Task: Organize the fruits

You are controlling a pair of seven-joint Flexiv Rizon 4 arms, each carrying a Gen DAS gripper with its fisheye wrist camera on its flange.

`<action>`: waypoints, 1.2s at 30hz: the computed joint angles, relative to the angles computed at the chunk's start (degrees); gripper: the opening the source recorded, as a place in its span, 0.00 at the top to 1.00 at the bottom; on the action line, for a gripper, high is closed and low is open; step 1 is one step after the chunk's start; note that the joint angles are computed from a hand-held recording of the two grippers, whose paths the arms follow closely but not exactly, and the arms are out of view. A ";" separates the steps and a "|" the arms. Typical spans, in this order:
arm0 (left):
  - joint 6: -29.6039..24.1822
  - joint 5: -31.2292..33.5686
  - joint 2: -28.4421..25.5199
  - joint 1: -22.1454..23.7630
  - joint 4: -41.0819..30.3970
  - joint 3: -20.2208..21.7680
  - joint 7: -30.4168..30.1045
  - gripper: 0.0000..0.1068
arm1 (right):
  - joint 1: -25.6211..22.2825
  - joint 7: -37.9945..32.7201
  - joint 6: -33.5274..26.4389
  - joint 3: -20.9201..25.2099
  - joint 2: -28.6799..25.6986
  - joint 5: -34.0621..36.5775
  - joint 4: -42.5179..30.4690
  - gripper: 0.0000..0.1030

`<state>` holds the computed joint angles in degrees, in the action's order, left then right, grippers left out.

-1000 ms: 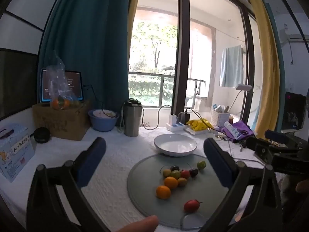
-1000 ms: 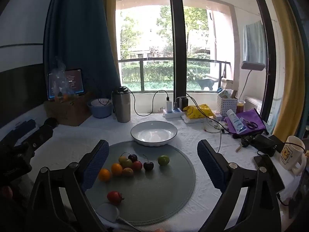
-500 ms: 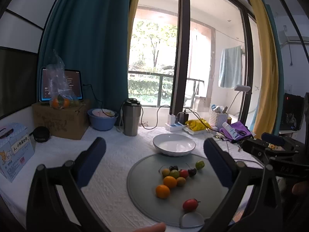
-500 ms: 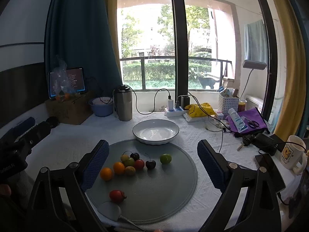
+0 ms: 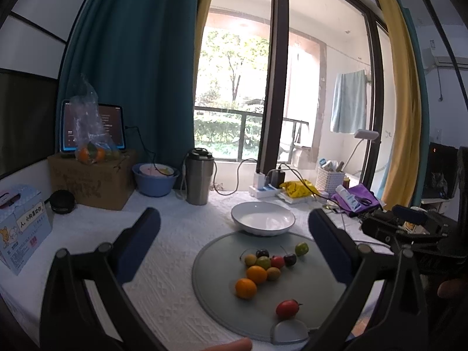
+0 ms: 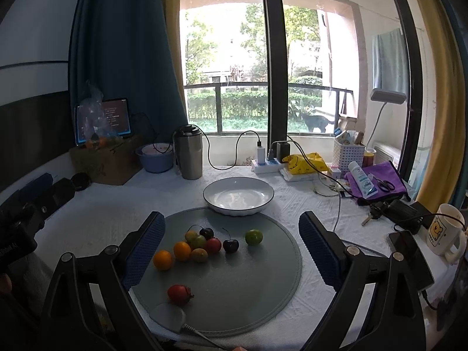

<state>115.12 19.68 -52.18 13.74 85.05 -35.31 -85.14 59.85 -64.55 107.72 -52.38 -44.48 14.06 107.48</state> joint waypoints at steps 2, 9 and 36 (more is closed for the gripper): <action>-0.10 0.13 -0.03 0.12 0.00 -0.16 0.02 0.05 | -0.02 -0.06 -0.04 0.05 0.04 -0.05 -0.02 0.08; -0.36 0.54 -0.07 1.31 0.48 -1.47 0.27 0.05 | -0.14 -0.30 0.06 0.32 0.22 -0.07 0.01 0.08; -0.45 0.54 -0.38 1.49 0.37 -2.06 0.65 0.05 | -0.08 -0.40 -0.17 0.43 0.18 -0.35 -0.07 0.08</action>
<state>114.67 20.22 -52.55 15.23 85.43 -37.37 -84.49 59.77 -64.95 107.55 -51.96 -44.30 13.71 107.42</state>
